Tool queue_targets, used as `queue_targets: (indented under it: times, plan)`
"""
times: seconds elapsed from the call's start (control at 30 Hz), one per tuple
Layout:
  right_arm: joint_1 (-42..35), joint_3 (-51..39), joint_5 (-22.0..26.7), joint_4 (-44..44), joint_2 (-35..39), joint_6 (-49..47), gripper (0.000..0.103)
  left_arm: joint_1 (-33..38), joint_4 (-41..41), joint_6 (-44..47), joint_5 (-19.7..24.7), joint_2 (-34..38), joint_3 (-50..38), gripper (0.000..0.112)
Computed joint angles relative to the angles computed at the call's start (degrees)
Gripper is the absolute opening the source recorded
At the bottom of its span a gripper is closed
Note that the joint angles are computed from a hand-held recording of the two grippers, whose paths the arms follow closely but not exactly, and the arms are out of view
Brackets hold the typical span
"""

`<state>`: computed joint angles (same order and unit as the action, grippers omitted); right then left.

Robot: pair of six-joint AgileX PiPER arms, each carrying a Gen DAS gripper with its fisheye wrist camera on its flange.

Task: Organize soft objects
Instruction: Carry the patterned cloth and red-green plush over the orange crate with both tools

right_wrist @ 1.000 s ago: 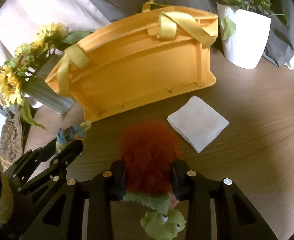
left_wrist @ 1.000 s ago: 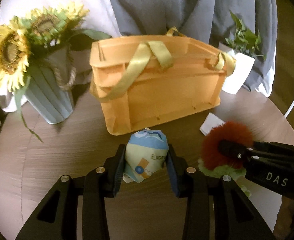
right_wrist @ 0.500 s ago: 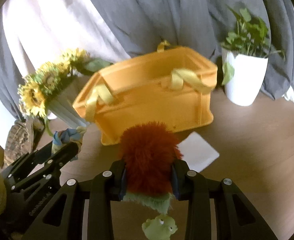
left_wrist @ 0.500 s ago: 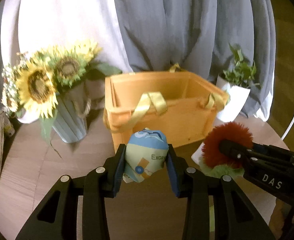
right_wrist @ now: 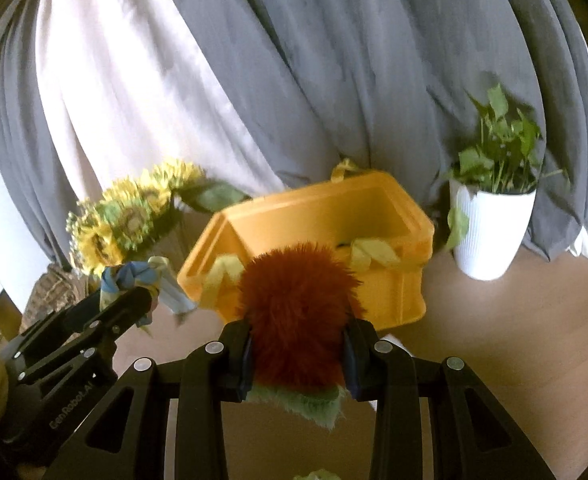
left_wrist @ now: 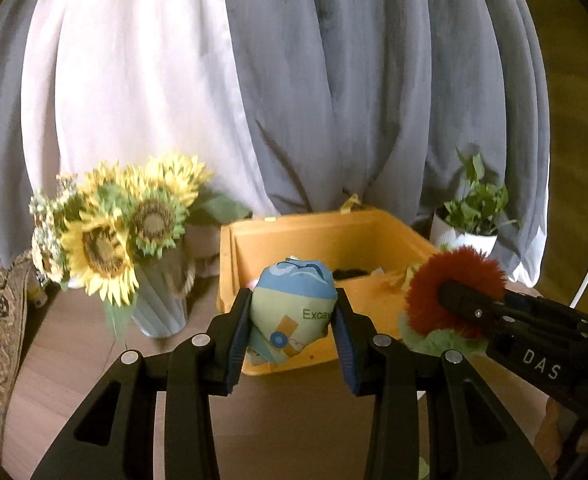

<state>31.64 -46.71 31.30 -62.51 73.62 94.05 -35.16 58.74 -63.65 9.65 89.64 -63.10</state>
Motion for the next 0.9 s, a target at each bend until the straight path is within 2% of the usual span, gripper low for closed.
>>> queue_targets:
  times: [0.2,0.33,0.57,0.7,0.9]
  plan:
    - [-2.02,-1.2,-1.06,-3.31,-1.38,0.47,0.036,-0.5,3.04,-2.96,1.66,0.74,-3.72,0.039]
    - [-3.44,-2.96,-1.67,-5.32,-0.92,0.63,0.036,-0.52,0.55,0.06,2.86,2.3,-7.21,0.038]
    - [-8.2,-6.2,-6.24,-7.75,1.11,-0.1,0.036,-0.76,1.94,0.31,4.49,5.79,-13.1,0.039]
    - [-10.73,-8.19,-8.8,-8.1,2.9,-1.16,0.036,-0.46,-0.09,2.71,4.7,8.28,-16.8,0.039]
    - [-13.97,-11.67,-11.64,-6.51,6.24,-4.28,0.036,0.45,-8.25,11.42,4.76,12.83,-22.61,0.039]
